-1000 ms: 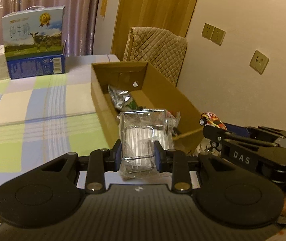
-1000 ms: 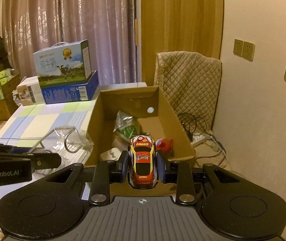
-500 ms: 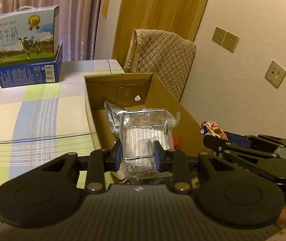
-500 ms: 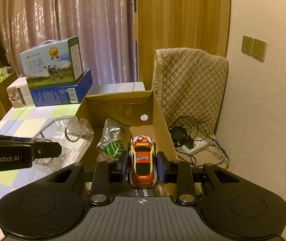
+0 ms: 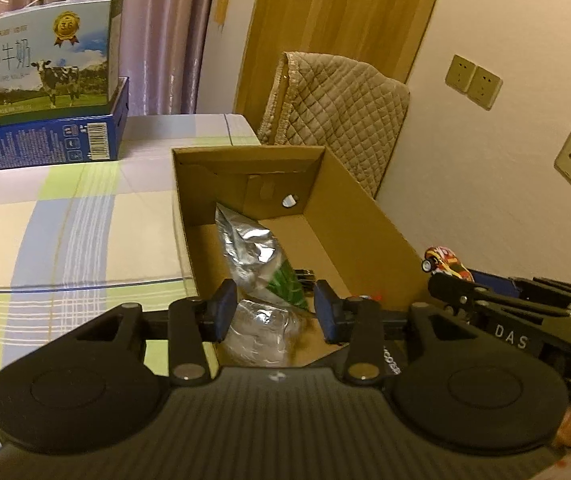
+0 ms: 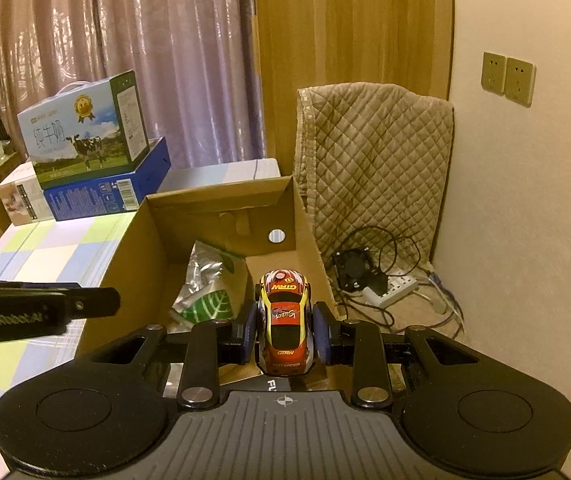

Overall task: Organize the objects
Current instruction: 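Release the plastic tray and toy car into the box with both tools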

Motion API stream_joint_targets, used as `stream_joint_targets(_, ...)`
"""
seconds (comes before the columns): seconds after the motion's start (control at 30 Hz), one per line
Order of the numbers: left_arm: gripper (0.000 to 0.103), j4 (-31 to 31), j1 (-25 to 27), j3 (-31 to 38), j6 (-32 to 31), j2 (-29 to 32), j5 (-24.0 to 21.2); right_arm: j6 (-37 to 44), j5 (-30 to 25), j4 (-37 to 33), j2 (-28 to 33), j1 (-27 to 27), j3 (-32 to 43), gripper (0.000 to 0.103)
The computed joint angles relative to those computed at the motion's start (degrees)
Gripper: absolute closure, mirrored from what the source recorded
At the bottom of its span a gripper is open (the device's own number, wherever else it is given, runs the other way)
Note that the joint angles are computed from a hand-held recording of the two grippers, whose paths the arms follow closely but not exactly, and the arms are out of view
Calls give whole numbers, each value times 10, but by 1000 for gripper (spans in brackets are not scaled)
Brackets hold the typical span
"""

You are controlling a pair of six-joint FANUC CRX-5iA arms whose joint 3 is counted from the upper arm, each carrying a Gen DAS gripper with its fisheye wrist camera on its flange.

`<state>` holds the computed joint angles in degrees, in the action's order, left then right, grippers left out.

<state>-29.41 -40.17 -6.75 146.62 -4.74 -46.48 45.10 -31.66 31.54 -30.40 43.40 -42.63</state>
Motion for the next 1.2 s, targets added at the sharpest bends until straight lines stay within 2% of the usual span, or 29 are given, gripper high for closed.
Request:
stream_joint_targets(0.47,64,-16,6,-17,20,-35,-16,25,14,-45,19,4,21,76)
stream_joint_targets(0.57,58,-23,5,-19,26,-39,-19,69,34,-118,31,-14,43,75)
stream_joint_targets(0.6,56,-29,1,-18,31,-40,-24,88,41,-149,35,-21,51,70)
stream_joint_targets(0.63,55,-34,-1,-19,34,-41,-27,81,52,-152,35,-26,49,55)
stream_joint_targets(0.7,54,-36,-2,-21,35,-44,-33,46,75,-129,30,-31,35,37)
stream_joint_targets(0.83,51,-35,-1,-31,41,-52,-39,38,74,-124,22,-33,32,36)
stream_joint_targets(1.07,36,-35,-10,-40,53,-61,-47,26,46,-107,8,-19,29,36)
stream_joint_targets(1.2,27,-47,-24,-36,64,-66,-67,12,29,-91,-5,-5,27,36)
